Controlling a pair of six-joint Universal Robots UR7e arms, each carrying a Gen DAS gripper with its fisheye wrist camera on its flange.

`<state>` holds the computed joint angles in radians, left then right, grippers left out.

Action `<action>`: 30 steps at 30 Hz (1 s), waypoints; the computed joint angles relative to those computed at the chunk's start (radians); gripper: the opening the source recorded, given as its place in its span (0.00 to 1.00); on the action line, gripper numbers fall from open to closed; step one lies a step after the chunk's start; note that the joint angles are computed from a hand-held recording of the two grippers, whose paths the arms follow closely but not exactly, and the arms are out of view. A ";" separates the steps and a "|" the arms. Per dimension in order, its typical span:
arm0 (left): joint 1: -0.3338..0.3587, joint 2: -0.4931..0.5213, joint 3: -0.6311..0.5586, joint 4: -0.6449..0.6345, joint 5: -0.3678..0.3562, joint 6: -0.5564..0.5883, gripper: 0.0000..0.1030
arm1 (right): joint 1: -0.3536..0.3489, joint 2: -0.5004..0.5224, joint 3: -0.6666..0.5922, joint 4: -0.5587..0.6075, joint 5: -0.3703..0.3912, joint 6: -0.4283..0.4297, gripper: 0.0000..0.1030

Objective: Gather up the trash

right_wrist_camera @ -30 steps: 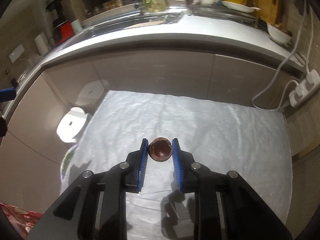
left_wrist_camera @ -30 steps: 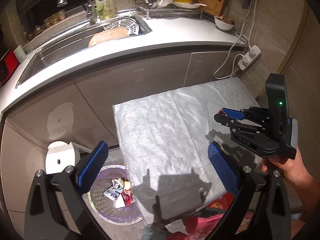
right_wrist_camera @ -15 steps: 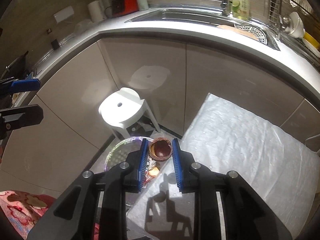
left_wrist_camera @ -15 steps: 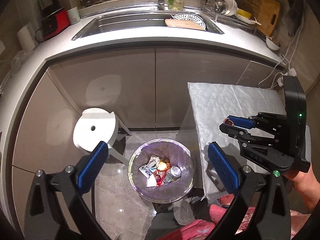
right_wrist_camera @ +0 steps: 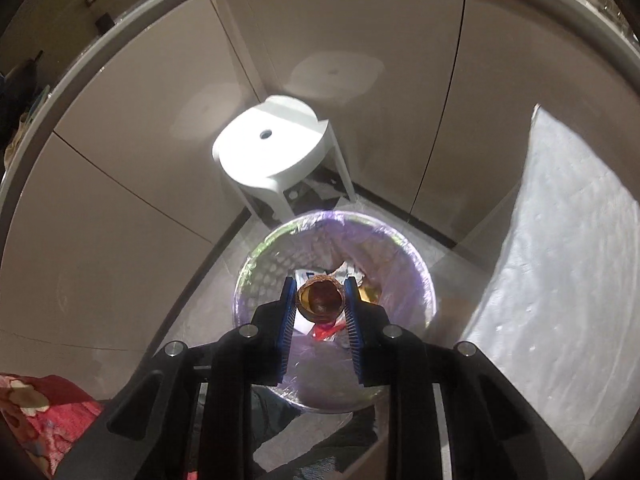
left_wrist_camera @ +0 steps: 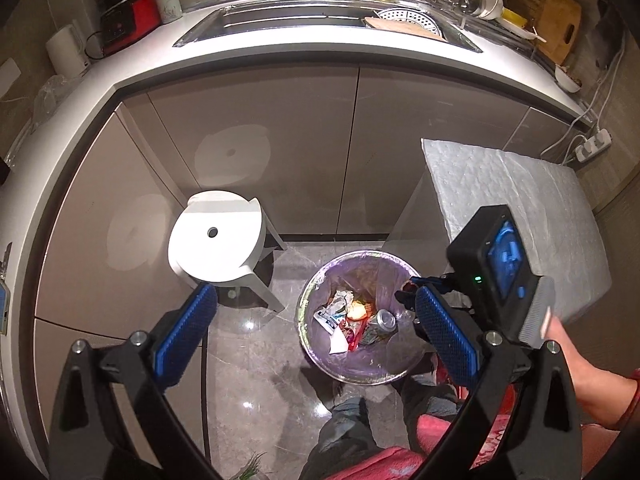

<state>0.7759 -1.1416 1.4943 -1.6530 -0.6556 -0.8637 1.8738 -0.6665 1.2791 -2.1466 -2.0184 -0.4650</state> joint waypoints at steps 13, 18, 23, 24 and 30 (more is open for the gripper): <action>0.011 0.017 -0.010 0.028 -0.013 -0.005 0.93 | -0.036 0.084 -0.006 0.025 -0.084 0.032 0.61; 0.015 0.028 -0.019 -0.006 -0.021 0.038 0.93 | -0.036 0.056 -0.008 -0.001 -0.038 0.049 0.66; 0.009 0.045 -0.035 -0.075 -0.017 0.110 0.93 | -0.020 -0.013 -0.003 -0.083 0.006 0.068 0.75; 0.006 0.049 -0.039 -0.095 -0.018 0.128 0.93 | -0.015 -0.031 -0.001 -0.102 0.000 0.077 0.77; -0.021 0.092 -0.076 -0.223 -0.006 0.287 0.93 | 0.024 -0.148 0.012 -0.219 -0.069 0.141 0.86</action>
